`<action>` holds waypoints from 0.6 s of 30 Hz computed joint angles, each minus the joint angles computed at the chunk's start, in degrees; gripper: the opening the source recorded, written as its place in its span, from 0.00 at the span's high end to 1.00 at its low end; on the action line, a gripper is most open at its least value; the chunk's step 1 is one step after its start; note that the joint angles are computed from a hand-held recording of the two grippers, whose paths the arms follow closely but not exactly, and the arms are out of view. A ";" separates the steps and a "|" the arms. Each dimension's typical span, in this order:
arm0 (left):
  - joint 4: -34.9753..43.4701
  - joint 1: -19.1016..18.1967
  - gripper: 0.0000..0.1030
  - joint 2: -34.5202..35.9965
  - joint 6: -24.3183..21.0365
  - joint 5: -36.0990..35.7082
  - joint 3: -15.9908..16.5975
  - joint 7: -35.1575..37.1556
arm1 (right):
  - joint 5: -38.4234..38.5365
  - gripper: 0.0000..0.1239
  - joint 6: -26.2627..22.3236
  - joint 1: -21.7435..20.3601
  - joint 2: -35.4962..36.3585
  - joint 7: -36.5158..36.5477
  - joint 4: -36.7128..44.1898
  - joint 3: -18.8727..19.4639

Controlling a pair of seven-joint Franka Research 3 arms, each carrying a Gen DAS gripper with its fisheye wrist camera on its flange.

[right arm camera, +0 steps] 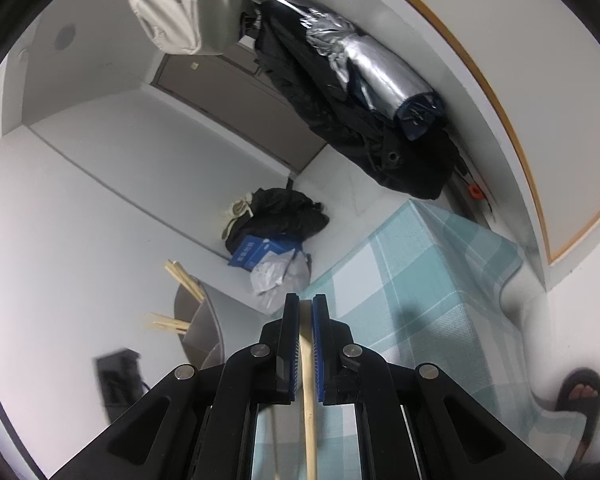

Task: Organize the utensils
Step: 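Lift both held chopsticks up over the white holder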

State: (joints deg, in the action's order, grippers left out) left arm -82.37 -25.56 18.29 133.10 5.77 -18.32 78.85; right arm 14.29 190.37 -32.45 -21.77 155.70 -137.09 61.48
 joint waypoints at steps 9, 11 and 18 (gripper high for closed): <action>-10.21 1.41 0.98 -7.44 13.27 -0.36 -0.09 -1.21 | -5.21 0.95 -4.49 -7.80 -10.73 1.87 3.04 6.46; -11.50 1.65 0.98 -8.13 15.46 -0.33 -0.08 -1.48 | -7.49 0.95 -5.95 -8.15 -11.90 1.28 4.14 6.84; -13.62 2.62 0.98 -9.29 18.92 -3.37 -0.46 -1.93 | -12.42 0.95 -10.87 -8.93 -14.06 1.75 7.59 7.68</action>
